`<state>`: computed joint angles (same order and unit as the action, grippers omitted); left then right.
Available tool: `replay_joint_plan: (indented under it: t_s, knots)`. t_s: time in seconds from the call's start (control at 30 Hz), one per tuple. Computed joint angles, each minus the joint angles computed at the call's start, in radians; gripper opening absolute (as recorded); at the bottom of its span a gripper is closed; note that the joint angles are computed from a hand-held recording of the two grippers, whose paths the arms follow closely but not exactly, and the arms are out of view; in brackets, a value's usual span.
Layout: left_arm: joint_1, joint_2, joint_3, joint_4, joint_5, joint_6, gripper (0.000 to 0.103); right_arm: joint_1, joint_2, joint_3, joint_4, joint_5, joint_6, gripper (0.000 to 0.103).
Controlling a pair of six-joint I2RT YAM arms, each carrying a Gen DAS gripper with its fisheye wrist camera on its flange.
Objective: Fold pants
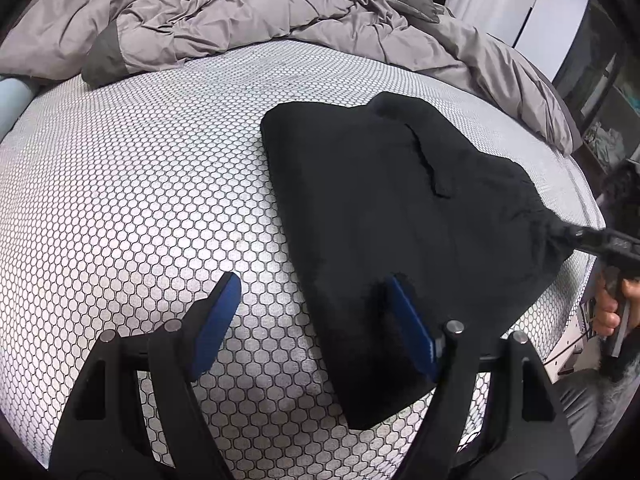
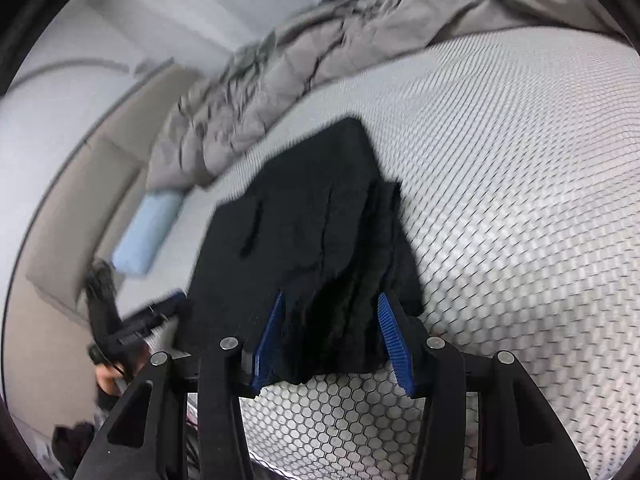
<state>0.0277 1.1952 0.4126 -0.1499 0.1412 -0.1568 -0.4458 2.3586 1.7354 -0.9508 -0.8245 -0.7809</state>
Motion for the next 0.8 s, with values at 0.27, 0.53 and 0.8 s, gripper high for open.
replay_joint_plan:
  t_s: [0.27, 0.53, 0.8]
  knots:
    - [-0.048, -0.003, 0.012, -0.012, -0.031, -0.027, 0.074, 0.040, 0.081, 0.078, -0.063, 0.027, -0.043, 0.019]
    - [-0.045, -0.033, 0.012, -0.028, -0.041, -0.027, 0.074, 0.058, -0.171, -0.243, 0.340, -0.068, 0.061, 0.025]
    - [0.060, 0.010, 0.009, -0.021, 0.012, -0.035, 0.074, 0.044, -0.107, -0.213, 0.498, 0.143, 0.185, 0.076]
